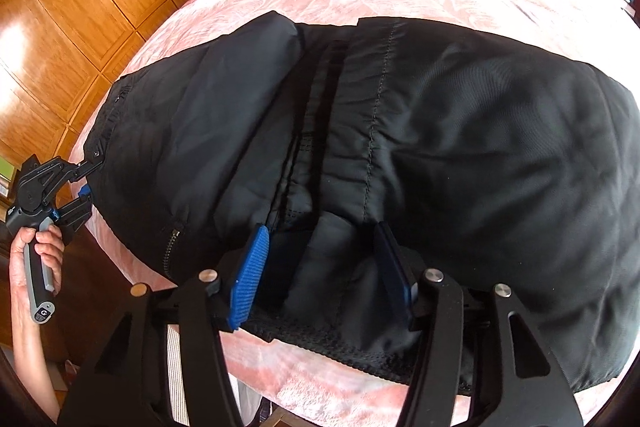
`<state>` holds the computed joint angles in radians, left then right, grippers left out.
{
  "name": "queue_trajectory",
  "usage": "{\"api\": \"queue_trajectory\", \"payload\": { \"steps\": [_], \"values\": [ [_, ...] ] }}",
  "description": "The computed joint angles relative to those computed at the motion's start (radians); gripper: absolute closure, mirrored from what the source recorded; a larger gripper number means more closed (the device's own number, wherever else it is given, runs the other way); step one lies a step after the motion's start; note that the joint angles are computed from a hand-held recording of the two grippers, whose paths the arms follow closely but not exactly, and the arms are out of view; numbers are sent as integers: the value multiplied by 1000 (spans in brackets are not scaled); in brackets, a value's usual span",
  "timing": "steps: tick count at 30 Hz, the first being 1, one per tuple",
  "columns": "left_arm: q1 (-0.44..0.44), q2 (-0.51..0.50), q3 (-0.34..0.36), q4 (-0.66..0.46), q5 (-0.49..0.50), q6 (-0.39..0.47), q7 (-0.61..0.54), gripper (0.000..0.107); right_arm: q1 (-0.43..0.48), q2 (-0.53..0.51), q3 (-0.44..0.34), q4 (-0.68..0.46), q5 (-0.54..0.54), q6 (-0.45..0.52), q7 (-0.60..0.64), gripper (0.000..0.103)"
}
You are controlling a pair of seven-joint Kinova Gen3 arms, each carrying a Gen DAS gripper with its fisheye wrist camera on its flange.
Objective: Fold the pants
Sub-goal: 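Grasp the waist end with the left gripper and lift it up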
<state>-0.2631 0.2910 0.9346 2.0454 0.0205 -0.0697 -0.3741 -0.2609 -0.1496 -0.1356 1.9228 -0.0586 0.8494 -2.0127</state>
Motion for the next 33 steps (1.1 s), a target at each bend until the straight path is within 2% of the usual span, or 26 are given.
{"api": "queue_trajectory", "payload": {
  "steps": [4, 7, 10, 13, 17, 22, 24, 28, 30, 33],
  "values": [
    [99, -55, -105, 2, 2, -32, 30, 96, -1, 1, 5, 5, -7, -8, 12, 47],
    [158, -87, -174, 9, -106, -83, 142, 97, 1, -2, 16, 13, -30, -19, 29, 47],
    [289, -118, -308, -22, -163, -94, 167, 97, 7, -10, 33, 25, -69, -34, 53, 48],
    [428, -132, -433, -105, -123, -25, 61, 97, 21, -32, 69, 48, -128, -47, 108, 55],
    [613, -123, -585, -264, -136, 137, -102, 96, 42, -63, 140, 82, -259, -58, 211, 56],
    [845, -66, -740, -494, -167, 341, -305, 96, 87, -114, 138, 98, -255, -52, 220, 56],
    [895, -30, -751, -587, -174, 422, -386, 95, 96, -137, 152, 108, -267, -48, 226, 56],
    [963, 55, -714, -753, -227, 585, -549, 93, 129, -176, 147, 116, -243, -32, 192, 54],
    [991, 97, -692, -821, -234, 666, -630, 91, 137, -195, 159, 123, -241, -27, 189, 54],
    [1043, 155, -695, -915, -206, 788, -752, 89, 155, -211, 173, 126, -227, -18, 182, 54]
  ]
}}
